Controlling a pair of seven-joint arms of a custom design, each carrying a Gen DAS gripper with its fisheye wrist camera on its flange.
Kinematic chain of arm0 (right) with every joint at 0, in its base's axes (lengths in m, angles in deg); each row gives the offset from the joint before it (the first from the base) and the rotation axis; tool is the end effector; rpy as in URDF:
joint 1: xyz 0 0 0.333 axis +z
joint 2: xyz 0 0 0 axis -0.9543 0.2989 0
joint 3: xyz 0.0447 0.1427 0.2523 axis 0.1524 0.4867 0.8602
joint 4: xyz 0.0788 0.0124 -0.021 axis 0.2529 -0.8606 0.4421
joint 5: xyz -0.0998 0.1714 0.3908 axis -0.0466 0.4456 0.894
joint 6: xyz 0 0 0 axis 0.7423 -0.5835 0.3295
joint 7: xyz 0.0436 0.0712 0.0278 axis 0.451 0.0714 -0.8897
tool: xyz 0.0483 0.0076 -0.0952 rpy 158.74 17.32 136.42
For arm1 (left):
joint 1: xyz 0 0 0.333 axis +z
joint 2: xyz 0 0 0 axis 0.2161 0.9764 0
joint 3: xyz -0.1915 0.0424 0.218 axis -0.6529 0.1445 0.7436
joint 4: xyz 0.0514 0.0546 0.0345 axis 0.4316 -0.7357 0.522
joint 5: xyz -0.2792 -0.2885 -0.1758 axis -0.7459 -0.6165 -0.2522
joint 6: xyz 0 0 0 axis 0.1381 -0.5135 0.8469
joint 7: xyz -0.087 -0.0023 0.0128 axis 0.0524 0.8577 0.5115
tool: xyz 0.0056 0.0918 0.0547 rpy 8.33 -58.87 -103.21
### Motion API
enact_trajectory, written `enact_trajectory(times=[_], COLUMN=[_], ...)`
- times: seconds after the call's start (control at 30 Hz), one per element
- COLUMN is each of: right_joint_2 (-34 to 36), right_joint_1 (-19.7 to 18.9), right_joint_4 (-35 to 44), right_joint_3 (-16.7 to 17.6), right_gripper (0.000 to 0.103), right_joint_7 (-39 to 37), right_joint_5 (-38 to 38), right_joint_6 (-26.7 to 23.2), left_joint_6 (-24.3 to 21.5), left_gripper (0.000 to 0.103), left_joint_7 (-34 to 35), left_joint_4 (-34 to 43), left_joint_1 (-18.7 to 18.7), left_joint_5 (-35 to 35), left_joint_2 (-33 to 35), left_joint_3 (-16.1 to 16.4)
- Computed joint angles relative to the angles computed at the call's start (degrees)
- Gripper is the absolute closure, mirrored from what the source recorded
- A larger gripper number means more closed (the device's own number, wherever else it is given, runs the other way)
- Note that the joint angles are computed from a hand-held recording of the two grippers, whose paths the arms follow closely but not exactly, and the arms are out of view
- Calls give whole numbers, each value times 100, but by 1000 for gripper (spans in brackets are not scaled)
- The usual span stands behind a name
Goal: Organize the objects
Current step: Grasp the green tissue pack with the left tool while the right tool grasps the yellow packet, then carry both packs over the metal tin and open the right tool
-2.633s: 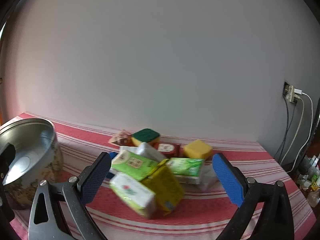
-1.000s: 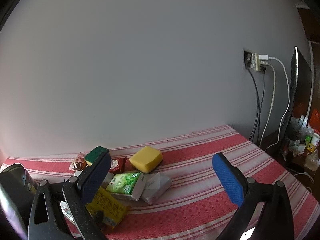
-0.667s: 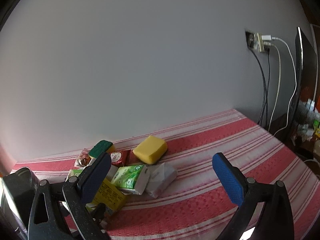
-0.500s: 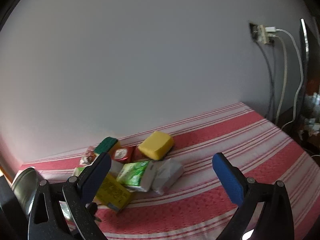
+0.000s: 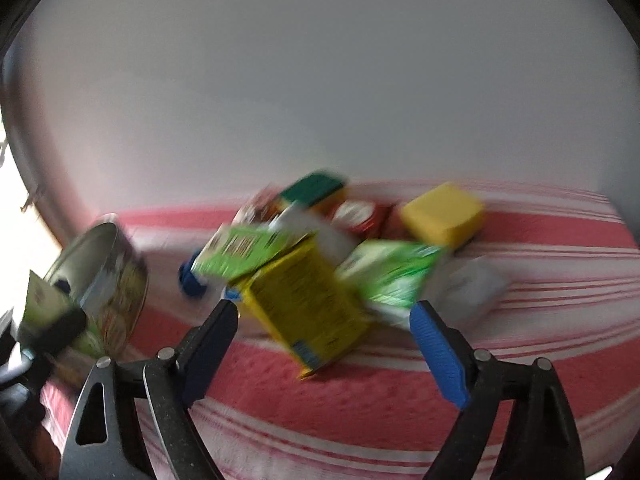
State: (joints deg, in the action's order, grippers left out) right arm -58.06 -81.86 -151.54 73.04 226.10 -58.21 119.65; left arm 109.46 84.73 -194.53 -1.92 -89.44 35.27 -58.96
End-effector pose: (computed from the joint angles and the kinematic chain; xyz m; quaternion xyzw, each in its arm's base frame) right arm 0.5045 0.0572 0.5207 -0.4724 0.7773 -0.3012 0.2864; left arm 0.5782 -0.2037 0.5344 -0.3276 0.8039 -0.4625 0.1803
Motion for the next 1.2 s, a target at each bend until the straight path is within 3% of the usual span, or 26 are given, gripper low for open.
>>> enact_trajectory(times=[0.17, 0.2, 0.23, 0.3, 0.4, 0.47, 0.5, 0.63, 0.7, 0.83, 0.9, 0.97, 1.13, 1.2], right_joint_2=[639, 738, 743, 685, 474, 209, 32, -559, -757, -941, -959, -1166, -1117, -915], right_joint_1=[126, 205, 376, 572, 421, 327, 161, -1086, -1488, -2145, -2282, -2112, -2614, -2985], right_joint_4=[502, 531, 508, 373, 234, -11, -158, -440, -527, -370, -300, -407, -7, 340], right_joint_3=[-88, -179, -368, -596, -442, -358, -192, 1127, 1615, 2441, 2695, 2657, 3445, 3868], right_gripper=[15, 34, 43, 49, 50, 50, 50, 50, 50, 50, 50, 50, 50, 50], right_joint_7=[-190, -231, -448, -654, -447, -239, -23, 1013, 1309, 1455, 1592, 1336, 1191, 1165], right_joint_5=[-149, -134, 79, 463, 414, 466, 389, -99, -40, 134, 193, 427, 655, 766], right_joint_6=[-364, -293, -260, 51, 107, 452, 729, 1584, 2031, 2251, 2328, 2258, 2307, 2346], left_joint_6=[-84, -64, -31, 2, 15, 31, 32, 253, 355, 548, 687, 850, 1254, 1443], left_gripper=[52, 52, 52, 52, 52, 52, 52, 52, 52, 52, 52, 52, 52, 52], left_joint_7=[193, 202, 206, 132, 257, 303, 263, 221, 268, 159, 118, 60, -398, -632], left_joint_4=[-17, -27, -26, -34, -146, -197, -203, -239, -263, -182, -139, -116, 53, 165], left_joint_1=[38, 40, 35, 50, 49, 60, 75, 107, 114, 182, 225, 262, 433, 510], left_joint_5=[-218, -229, -242, -194, -315, -397, -393, -345, -391, -327, -331, -311, 104, 331], left_joint_2=[-56, -60, -48, -67, -204, -253, -260, -278, -299, -234, -191, -148, 139, 296], left_joint_3=[52, 52, 46, 43, 116, 179, 201, 238, 283, 357, 375, 370, 327, 295])
